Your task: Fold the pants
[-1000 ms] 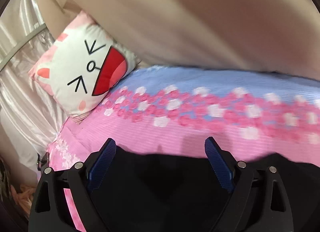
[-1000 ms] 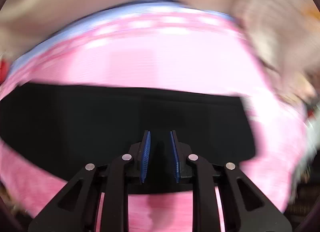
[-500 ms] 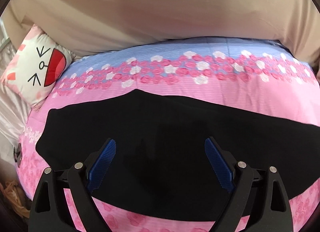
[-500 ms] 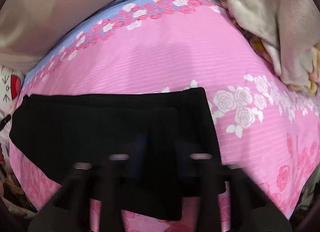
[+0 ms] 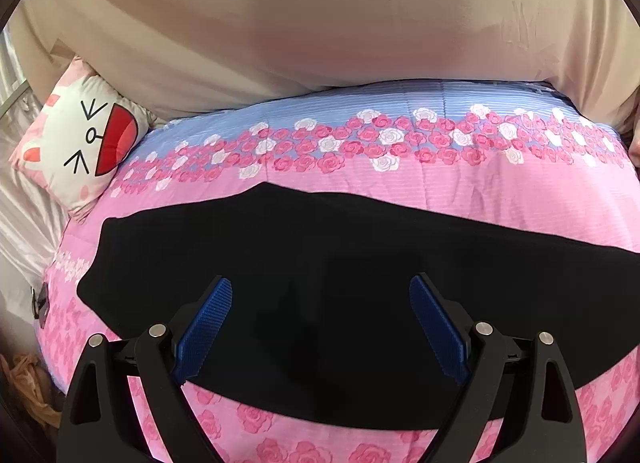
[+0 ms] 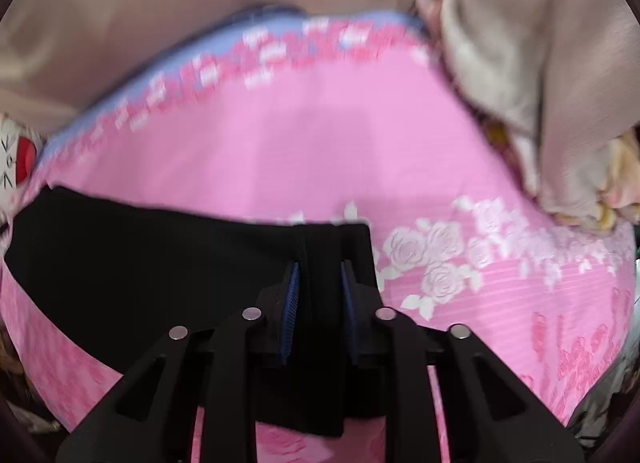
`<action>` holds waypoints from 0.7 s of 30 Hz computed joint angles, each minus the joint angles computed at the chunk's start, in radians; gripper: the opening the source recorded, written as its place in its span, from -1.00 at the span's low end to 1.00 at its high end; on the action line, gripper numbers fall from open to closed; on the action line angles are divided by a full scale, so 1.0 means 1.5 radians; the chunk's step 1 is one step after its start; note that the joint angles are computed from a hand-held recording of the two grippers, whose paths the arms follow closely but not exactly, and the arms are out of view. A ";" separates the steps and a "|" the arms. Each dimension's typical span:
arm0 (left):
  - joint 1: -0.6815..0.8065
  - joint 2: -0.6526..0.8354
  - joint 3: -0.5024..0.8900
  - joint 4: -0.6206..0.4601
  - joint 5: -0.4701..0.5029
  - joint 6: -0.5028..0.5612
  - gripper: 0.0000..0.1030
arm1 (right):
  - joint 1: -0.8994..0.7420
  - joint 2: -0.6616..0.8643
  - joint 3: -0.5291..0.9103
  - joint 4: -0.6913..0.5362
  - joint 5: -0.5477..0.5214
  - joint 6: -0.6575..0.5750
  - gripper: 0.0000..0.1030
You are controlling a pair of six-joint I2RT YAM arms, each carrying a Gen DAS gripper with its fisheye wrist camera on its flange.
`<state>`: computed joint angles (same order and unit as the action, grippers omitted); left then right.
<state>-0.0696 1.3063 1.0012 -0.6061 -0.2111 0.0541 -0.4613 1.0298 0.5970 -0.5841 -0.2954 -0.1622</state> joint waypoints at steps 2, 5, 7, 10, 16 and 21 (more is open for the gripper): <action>0.010 -0.004 -0.013 -0.002 0.005 0.007 0.72 | 0.012 -0.010 0.009 -0.027 0.002 -0.003 -0.38; 0.017 -0.002 -0.025 -0.010 0.009 0.010 0.71 | 0.024 0.048 0.007 0.008 0.046 0.005 -0.16; 0.016 -0.011 -0.029 -0.017 0.016 0.015 0.72 | 0.023 0.086 -0.003 0.049 0.045 0.024 -0.13; 0.013 -0.034 -0.038 -0.019 0.017 0.031 0.72 | 0.044 0.095 0.001 0.065 0.061 0.028 -0.55; 0.021 -0.043 -0.047 -0.028 0.022 0.039 0.72 | -0.017 0.058 0.017 0.073 0.033 0.010 -0.87; 0.022 -0.037 -0.052 -0.028 0.014 0.037 0.72 | -0.022 0.133 0.010 0.095 0.049 -0.013 -0.55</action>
